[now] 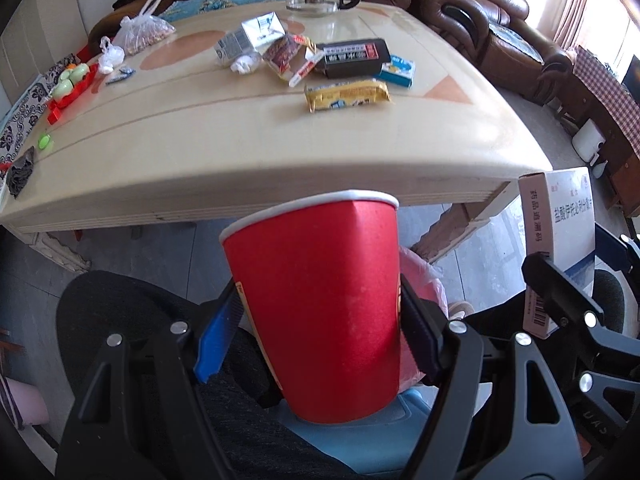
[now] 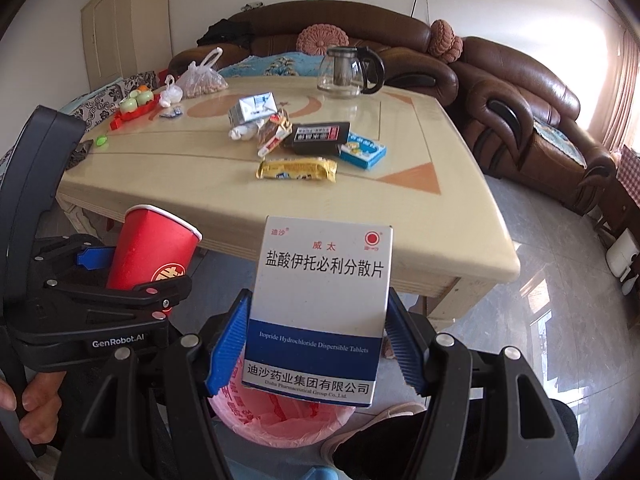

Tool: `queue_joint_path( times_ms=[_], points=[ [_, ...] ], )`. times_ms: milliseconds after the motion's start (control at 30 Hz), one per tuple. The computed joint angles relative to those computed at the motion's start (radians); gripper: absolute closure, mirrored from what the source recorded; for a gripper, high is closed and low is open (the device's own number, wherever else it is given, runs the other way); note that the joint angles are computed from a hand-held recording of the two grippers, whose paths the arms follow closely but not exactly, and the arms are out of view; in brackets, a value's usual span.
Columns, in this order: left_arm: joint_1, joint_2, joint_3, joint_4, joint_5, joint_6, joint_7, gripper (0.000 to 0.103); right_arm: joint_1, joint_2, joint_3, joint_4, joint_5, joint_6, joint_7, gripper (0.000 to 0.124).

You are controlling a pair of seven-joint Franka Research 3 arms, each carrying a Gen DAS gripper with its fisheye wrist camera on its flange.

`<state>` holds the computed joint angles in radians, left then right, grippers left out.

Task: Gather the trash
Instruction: 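Carry the red cup and white medicine box over the pink trash bin with both grippers, then open both grippers to drop the cup and medicine box into the bin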

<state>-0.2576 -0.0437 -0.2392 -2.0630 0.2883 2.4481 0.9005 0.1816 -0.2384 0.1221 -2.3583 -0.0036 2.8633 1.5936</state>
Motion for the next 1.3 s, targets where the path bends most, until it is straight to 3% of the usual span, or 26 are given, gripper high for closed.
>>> queue_joint_path(
  times_ms=[567,1300],
  points=[
    [-0.002,0.164,0.002,0.053,-0.071,-0.041,0.08,0.031,0.036,0.158,-0.042,0.042,0.038,-0.067,-0.027,0.06],
    [0.051,0.488,-0.022,0.265,-0.273,-0.191,0.221,0.031,0.064,0.458,-0.079,0.236,0.179,-0.275,-0.146,0.06]
  ],
)
